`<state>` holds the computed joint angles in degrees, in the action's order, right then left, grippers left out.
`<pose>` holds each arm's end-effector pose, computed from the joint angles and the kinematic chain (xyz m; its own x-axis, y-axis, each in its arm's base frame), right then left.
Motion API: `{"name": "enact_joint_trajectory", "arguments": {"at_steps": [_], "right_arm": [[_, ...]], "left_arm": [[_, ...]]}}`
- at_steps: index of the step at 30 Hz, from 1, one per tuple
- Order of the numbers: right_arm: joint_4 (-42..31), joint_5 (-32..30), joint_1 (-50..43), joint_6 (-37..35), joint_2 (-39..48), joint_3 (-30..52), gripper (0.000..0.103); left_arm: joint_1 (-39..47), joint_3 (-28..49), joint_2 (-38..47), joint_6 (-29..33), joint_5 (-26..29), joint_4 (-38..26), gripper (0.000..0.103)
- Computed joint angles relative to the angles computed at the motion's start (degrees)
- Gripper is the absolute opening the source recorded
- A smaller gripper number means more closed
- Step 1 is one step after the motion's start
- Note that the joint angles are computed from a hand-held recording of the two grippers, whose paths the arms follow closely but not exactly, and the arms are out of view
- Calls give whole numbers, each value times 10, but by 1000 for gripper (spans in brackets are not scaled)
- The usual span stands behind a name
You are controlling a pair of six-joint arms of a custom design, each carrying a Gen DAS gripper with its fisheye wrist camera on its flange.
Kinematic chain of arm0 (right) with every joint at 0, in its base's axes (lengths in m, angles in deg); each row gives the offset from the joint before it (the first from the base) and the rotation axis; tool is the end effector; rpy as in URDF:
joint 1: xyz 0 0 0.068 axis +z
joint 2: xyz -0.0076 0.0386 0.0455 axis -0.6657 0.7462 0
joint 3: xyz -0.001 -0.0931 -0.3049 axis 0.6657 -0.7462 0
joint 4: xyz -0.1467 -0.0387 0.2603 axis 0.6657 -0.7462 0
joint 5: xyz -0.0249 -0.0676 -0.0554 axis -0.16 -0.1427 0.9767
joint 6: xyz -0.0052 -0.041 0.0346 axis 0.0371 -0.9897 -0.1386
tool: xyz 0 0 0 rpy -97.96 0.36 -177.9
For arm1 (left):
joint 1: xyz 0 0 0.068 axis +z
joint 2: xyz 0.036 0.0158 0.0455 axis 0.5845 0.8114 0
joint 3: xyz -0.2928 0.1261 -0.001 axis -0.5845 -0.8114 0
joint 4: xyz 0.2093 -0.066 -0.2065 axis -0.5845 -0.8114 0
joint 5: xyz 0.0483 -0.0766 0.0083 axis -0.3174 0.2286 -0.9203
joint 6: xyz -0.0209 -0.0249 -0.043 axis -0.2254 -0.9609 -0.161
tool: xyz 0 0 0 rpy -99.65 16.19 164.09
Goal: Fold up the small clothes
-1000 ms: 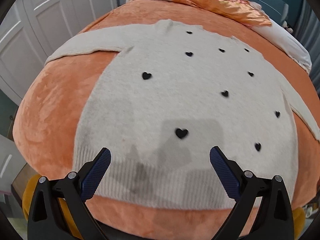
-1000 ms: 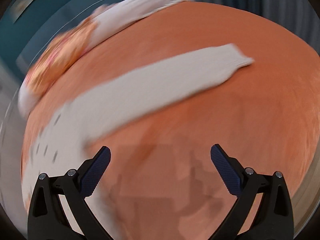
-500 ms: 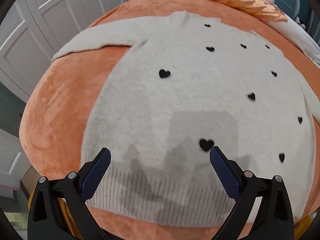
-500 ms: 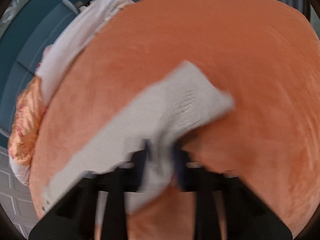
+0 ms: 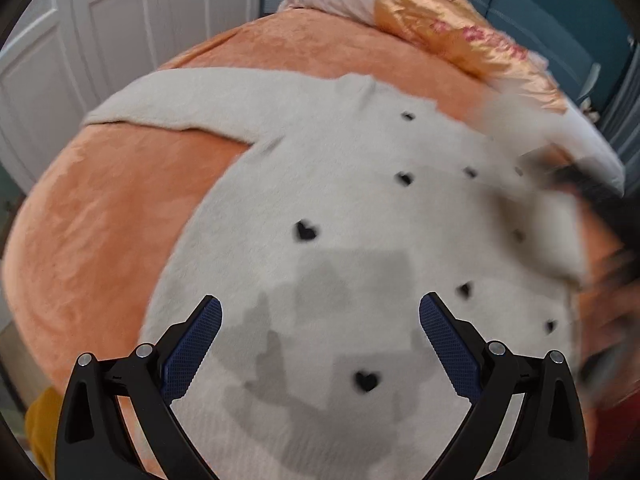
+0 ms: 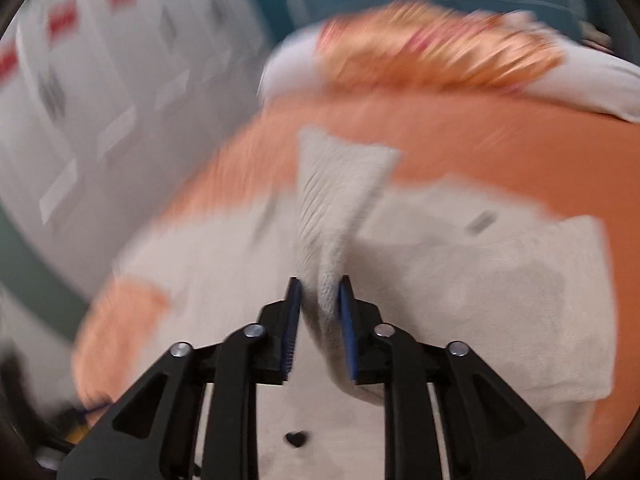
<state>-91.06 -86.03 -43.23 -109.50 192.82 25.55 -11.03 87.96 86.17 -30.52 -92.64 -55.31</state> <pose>0.3804 0.0112 0.0790 -0.6956 -0.3684 -0.6168 -0.6307 0.7242 0.2788 0.1742 -0.1622 0.1213 -0.6551 -0.5947 -0.4660 -0.5898 0.7880 -0.1766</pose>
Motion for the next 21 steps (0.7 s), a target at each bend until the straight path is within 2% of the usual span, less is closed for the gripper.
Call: {"name": "enact_joint_trajectory", "arguments": {"at_steps": [2,4,5,7,9,11,15,16,17,18,20,21], "right_arm": [[53,69,41,2,15,-43,20],[41,35,13,0,4,-63,22],[25,9,-20,-4,-7,-70,36],[0,-17,-87,-15,-19,-69,51],[-32,-22,-161,-40,-14,-57,52],[-75,-16,-219,-54,-1,-33,53],[-149,-26,-295,-31,72,61,53],[-157,-34,-300,-14,85,80,53],[-161,-41,-298,0,93,93,53],[-161,-51,-295,24,106,109,53],[-140,-55,-278,73,131,129,53],[-142,-57,-272,89,141,144,53]], "left_arm": [[44,-19,-8,51,27,70,97],[83,-33,2,86,57,137,97],[104,-42,14,103,75,182,97],[150,-45,66,126,119,265,97],[191,-32,137,137,170,331,97],[207,-25,181,125,194,374,97],[209,-23,194,97,161,404,94],[215,-22,192,99,160,409,86],[221,-19,192,104,162,410,72],[230,-14,192,113,166,408,68],[251,0,194,142,178,403,37],[261,8,194,158,183,395,30]]}}
